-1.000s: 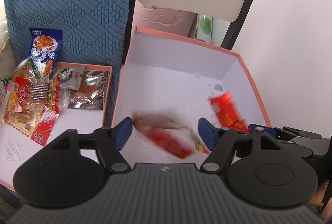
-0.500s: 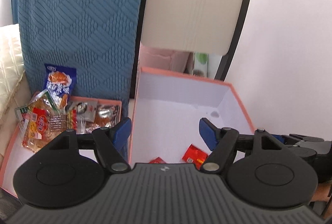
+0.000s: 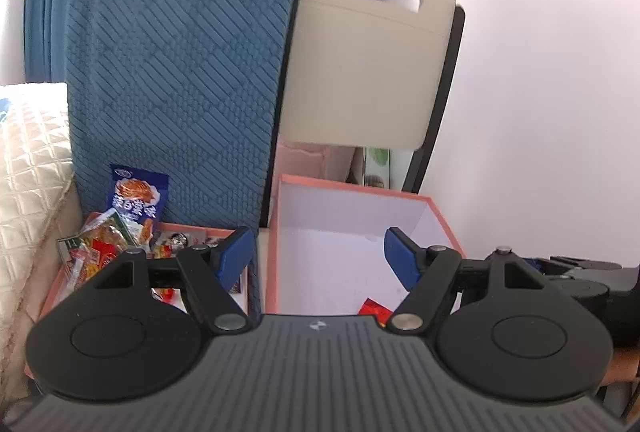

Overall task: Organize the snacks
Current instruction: 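Withdraw both tools from the box back toward the snack tray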

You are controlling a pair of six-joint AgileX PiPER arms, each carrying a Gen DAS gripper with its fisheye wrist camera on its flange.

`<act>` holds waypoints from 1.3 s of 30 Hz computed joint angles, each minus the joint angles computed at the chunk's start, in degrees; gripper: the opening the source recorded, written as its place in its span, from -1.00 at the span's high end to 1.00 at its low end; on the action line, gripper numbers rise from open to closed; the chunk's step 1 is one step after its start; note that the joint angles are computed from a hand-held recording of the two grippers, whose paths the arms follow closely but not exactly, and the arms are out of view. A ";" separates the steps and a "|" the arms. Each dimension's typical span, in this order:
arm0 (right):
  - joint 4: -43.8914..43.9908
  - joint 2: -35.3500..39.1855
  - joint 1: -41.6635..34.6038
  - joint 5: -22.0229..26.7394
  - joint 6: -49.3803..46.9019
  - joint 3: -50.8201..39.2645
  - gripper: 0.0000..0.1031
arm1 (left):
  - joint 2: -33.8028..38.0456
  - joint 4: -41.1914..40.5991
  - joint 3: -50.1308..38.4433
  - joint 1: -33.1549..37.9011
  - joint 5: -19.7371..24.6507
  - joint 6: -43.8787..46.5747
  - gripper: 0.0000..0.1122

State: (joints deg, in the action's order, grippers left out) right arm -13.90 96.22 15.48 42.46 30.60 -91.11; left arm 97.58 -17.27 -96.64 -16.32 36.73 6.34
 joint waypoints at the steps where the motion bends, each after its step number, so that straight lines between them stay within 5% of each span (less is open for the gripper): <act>1: -1.41 -0.23 0.83 -0.02 1.32 0.19 -0.47 | -1.20 -1.07 1.84 0.57 -1.33 1.01 -0.37; 13: -14.80 -3.43 10.66 -0.98 15.10 4.88 -0.47 | -10.54 -14.76 15.35 8.39 -5.18 16.32 -0.37; 39: -17.37 0.41 22.46 2.23 21.30 2.82 -0.47 | -14.46 -27.12 24.36 23.51 1.02 30.13 -0.37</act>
State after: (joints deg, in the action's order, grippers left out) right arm -31.27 96.62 37.94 44.69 51.90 -88.29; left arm 83.12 -44.39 -72.28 7.19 37.74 36.46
